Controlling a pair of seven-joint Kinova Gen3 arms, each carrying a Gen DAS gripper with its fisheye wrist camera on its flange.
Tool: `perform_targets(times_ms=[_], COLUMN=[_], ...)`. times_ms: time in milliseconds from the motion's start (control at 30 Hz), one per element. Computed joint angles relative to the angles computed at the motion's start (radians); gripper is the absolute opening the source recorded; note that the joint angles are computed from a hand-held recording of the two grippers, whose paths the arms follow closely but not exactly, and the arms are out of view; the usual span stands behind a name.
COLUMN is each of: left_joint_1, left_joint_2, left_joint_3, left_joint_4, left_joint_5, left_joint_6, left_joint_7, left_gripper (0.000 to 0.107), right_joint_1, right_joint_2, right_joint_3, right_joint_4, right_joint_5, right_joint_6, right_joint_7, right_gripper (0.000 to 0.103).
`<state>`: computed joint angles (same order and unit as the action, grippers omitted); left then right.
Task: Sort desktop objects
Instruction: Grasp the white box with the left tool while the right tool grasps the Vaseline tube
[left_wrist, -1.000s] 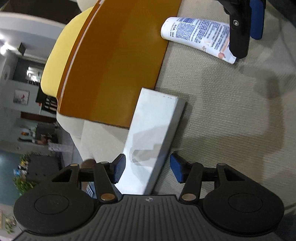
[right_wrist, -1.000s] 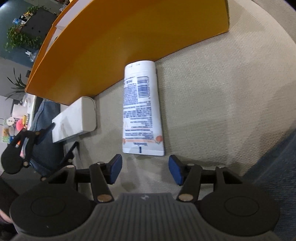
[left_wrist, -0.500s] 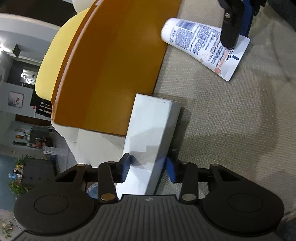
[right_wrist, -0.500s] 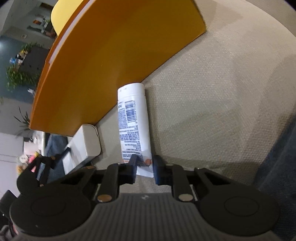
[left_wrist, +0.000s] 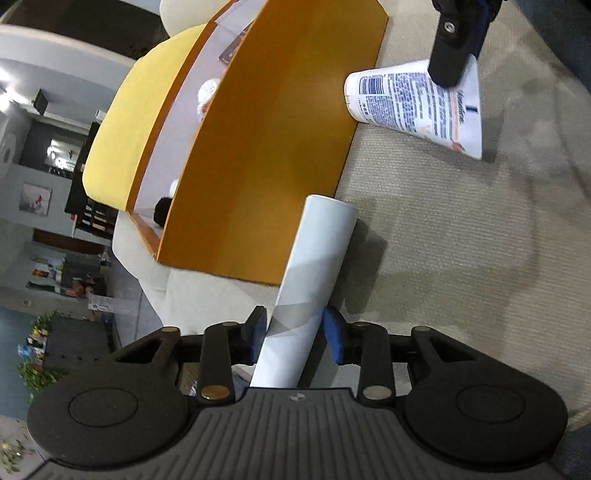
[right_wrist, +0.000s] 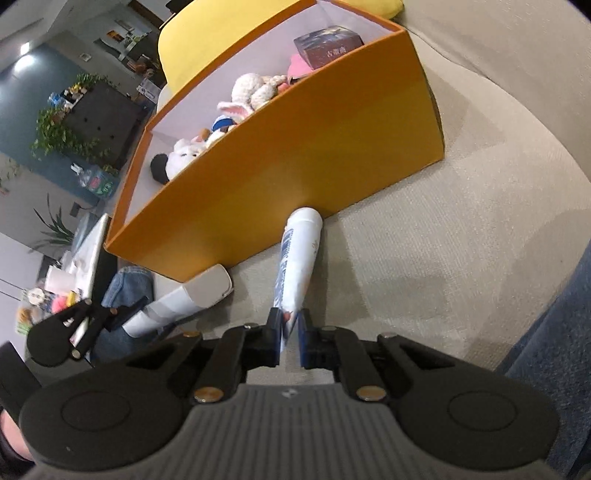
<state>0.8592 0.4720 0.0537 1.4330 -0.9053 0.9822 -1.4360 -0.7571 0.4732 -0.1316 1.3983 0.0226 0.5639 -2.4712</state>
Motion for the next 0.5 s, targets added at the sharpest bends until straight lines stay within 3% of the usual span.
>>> perform_targets(times_ms=[267, 500], left_joint_1=[0.038, 0.037], left_joint_2=[0.045, 0.031], left_joint_3=[-0.013, -0.005], left_joint_4=[-0.025, -0.026], left_joint_5=[-0.042, -0.016], left_joint_6=[0.010, 0.003], left_joint_7=[0.032, -0.001], left_gripper=[0.054, 0.050], right_joint_1=[0.029, 0.047], right_joint_2=[0.013, 0.055], right_joint_3=[-0.022, -0.040], right_joint_4=[-0.005, -0.029], right_joint_5=[-0.007, -0.047], right_joint_6=[0.029, 0.041], right_joint_7=[0.073, 0.143], right_gripper=[0.012, 0.018])
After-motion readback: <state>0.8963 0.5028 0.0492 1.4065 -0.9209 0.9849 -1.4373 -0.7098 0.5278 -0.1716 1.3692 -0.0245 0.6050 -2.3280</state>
